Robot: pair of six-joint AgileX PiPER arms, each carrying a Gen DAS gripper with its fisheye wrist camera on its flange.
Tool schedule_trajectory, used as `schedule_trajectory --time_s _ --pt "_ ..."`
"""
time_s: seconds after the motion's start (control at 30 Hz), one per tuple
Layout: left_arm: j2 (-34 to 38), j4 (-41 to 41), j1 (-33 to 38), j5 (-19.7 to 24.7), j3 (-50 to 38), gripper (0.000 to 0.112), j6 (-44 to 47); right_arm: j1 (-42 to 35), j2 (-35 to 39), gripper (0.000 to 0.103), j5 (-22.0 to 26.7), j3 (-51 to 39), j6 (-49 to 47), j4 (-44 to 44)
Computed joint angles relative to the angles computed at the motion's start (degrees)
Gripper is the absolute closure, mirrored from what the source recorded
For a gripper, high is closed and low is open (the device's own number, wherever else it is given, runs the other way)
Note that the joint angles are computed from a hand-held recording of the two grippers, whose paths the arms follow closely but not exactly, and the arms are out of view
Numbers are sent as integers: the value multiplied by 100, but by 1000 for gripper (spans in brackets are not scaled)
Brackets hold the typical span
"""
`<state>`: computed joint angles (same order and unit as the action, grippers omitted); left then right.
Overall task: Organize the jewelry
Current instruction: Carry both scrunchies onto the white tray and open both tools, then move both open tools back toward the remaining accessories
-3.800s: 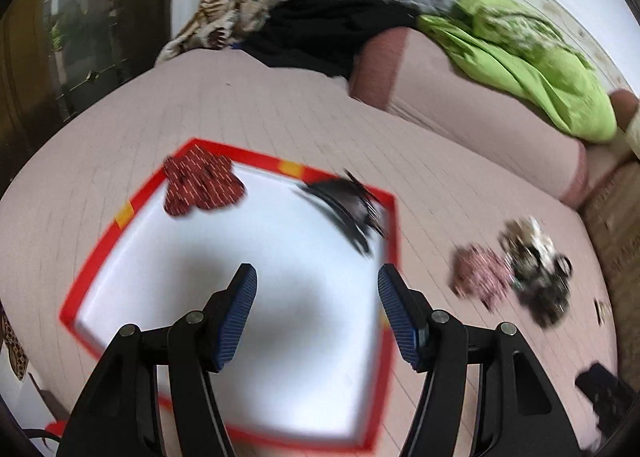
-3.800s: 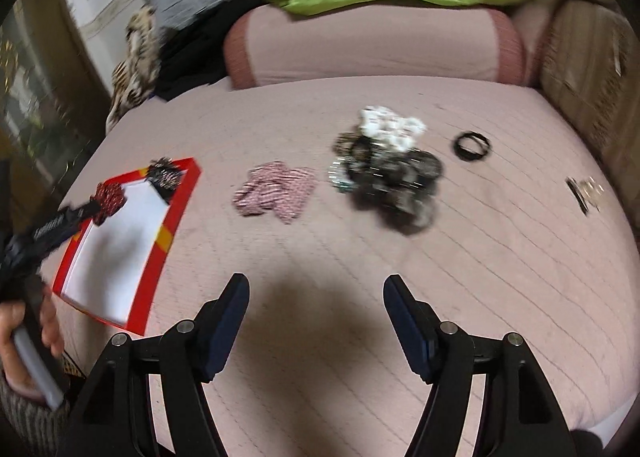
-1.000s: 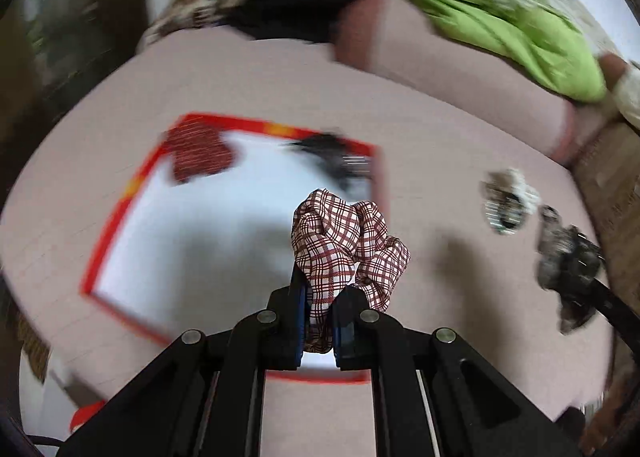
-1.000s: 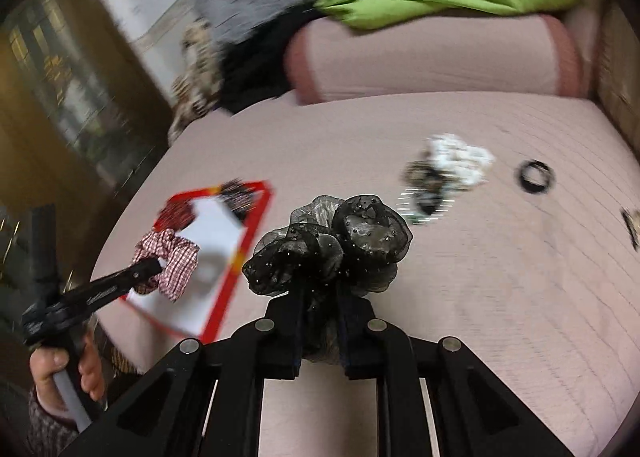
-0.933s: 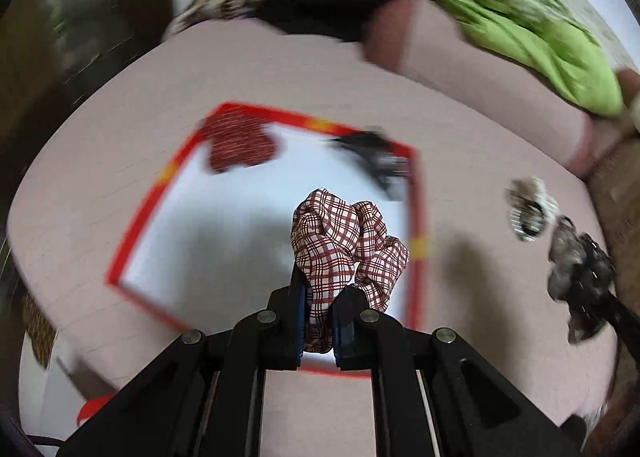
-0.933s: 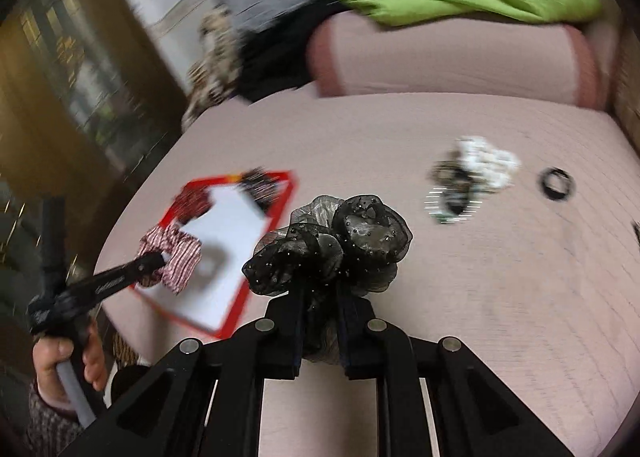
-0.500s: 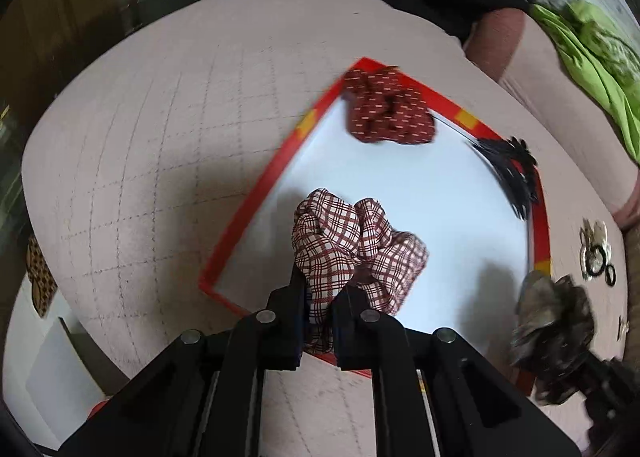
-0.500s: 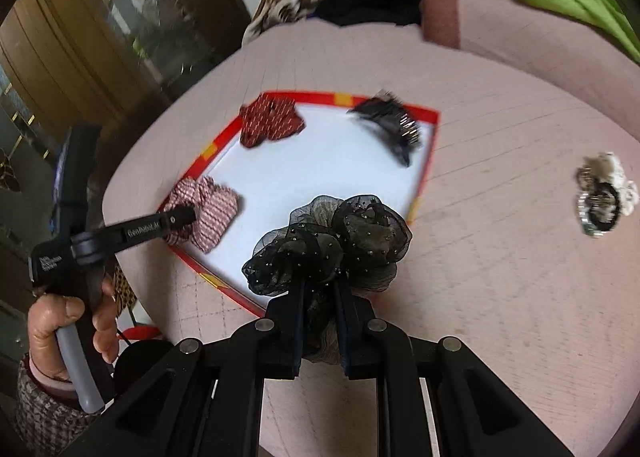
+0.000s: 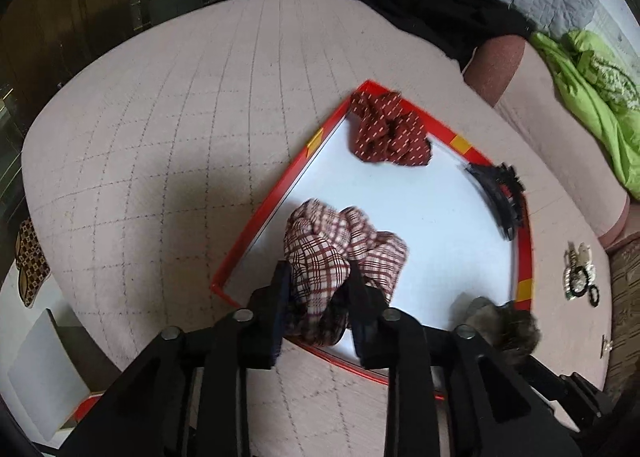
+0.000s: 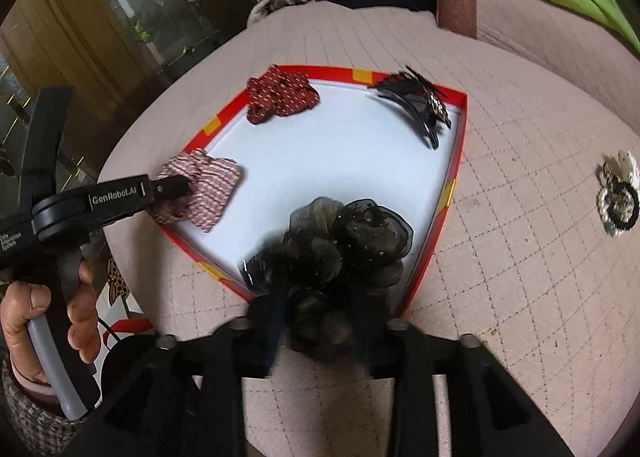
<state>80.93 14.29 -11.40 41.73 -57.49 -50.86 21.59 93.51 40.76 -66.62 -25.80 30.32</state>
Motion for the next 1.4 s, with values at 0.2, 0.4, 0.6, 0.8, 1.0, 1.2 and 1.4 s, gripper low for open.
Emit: schedule_trajectory --time_s 0.2,0.4,0.6,0.8,1.0,1.2,1.4 --pt "-434 730 -685 447 -136 73 -891 6 -628 48 -121 337 -253 12" --pt "-427 1208 -1647 1059 -487 65 -1350 -543 -1130 46 87 734 -658 373" --pt "-207 1679 -2605 1603 -996 36 -1811 -1744 -1612 46 450 1170 -1351 774" --pt "25 2155 -3512 1937 -1367 25 -2280 -3453 -1886 43 1008 1441 -2206 1134" --pt "601 2228 -4248 2281 -2050 25 -2173 -5211 -1709 43 1529 1375 -2982 1392" --pt "1289 1853 -4557 2503 -2919 25 -1547 -6515 -1292 42 1856 1050 -3494 1517" --pt "1850 1579 -4677 2572 -3677 25 -1209 -7315 -957 38 2096 705 -3744 1626"
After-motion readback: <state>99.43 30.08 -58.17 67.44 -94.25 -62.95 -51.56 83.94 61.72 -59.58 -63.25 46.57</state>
